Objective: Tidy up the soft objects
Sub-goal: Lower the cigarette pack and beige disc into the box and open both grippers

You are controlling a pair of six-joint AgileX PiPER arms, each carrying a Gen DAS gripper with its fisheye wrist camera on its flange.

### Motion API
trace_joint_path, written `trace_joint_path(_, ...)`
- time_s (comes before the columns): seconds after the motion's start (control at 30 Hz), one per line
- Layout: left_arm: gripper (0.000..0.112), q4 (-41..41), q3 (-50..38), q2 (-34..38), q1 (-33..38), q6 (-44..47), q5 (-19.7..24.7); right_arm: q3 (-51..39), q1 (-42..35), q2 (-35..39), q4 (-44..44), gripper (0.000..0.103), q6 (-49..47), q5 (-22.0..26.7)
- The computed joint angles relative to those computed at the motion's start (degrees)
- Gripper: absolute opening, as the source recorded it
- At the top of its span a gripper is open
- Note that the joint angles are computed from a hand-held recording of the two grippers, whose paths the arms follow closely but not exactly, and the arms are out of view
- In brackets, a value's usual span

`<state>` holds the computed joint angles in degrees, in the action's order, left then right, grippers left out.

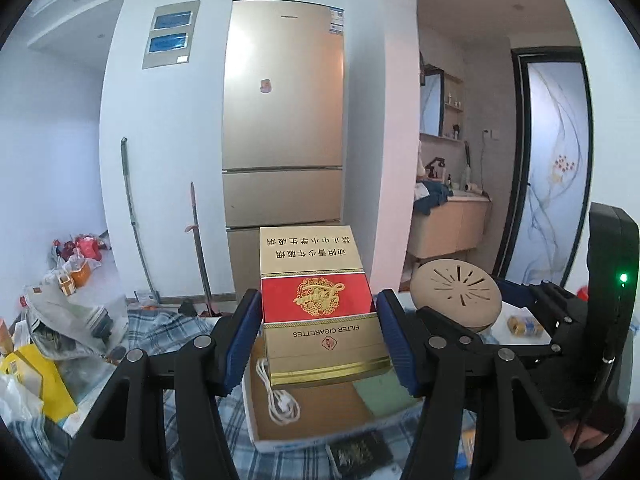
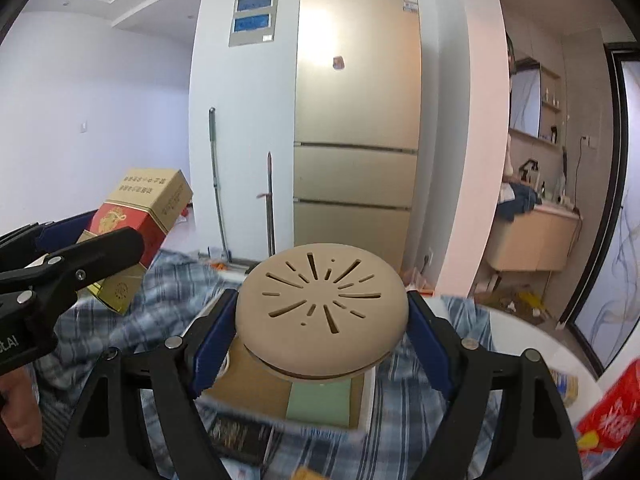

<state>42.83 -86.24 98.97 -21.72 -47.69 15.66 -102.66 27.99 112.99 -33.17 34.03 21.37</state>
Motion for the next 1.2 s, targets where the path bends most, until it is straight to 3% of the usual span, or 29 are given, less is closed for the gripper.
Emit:
trace_joint_path(0.13,0.061,-15.5,-10.5,5.8,1.3,14.7,6.8,-7.2,-1.2,4.1,5.2,0.08,-3.6,1.3)
trace_joint_path(0.23,0.061,-22.9,-21.5,12.5,1.8,22.4,17.2,-11.2,-2.1,7.2,10.6,0.08,-6.9,2.5)
trace_joint_path(0.4,0.061,-32.6,-25.7,18.0,4.7,29.3,19.2,-12.2,-2.9,10.6,16.8,0.081,-12.8,2.9)
trace_joint_path(0.6,0.061,-36.5,-32.0,24.6,5.9,33.9,24.5,-17.1,-3.6,15.7,23.0,0.081,-19.1,9.4)
trace_joint_path(0.73,0.062,-41.5,-35.1,28.0,7.2,37.6,28.6,-25.1,-4.1,21.4,26.4,0.081,-23.1,17.8)
trace_joint_path(0.93,0.062,-42.1,-41.7,33.7,7.5,38.1,35.0,-40.5,-5.5,30.4,32.6,0.081,-27.0,31.5)
trace_joint_path(1.1,0.061,-43.4,-42.7,34.8,8.3,37.9,36.6,-44.0,-6.3,32.4,35.3,0.081,-29.0,34.9)
trace_joint_path(1.2,0.066,-43.5,-42.4,34.9,8.3,38.1,36.1,-42.4,-6.0,31.7,35.1,0.081,-29.0,34.5)
